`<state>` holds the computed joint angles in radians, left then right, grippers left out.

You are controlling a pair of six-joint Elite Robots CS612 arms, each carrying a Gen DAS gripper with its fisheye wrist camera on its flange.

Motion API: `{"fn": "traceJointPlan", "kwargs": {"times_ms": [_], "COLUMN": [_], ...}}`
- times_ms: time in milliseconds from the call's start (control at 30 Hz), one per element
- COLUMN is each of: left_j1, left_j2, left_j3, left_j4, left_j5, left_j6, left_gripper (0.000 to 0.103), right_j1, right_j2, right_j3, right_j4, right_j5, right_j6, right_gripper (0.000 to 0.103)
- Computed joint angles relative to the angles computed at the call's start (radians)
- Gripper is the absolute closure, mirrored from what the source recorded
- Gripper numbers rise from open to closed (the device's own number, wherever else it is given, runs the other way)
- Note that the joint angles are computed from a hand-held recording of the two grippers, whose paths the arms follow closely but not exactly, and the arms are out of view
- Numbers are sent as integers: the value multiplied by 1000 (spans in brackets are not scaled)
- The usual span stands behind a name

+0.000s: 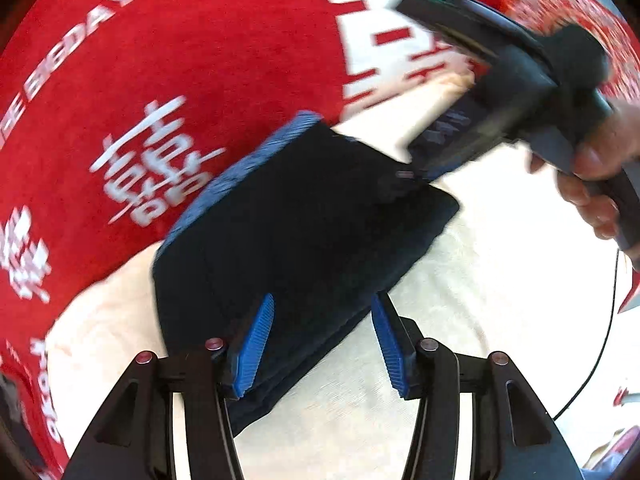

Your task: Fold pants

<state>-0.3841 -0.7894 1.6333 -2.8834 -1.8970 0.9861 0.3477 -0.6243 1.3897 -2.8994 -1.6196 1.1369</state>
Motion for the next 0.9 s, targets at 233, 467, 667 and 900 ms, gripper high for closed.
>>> {"fn": "traceJointPlan", "kwargs": {"times_ms": [233,467,667,900], "left_j1": [17,40,52,53], "left_j2": [84,136,166,191], "left_j3": [-190,-319,-379,-422], "left_j4": [165,348,416,444], "left_j5": [110,123,115,138], "left_j6": [-251,-421,-484,-506], "left_gripper": [50,50,48,27], "right_j1": [29,37,42,14], "right_j2": [-27,-34,-31,6], "right_j3": [-14,-22,-36,-62], "right_j4": [189,249,192,168], "right_j5": [-69,-64,-87,-7], "right_j6": [31,80,60,67], "right_gripper": [51,51,51,57]}}
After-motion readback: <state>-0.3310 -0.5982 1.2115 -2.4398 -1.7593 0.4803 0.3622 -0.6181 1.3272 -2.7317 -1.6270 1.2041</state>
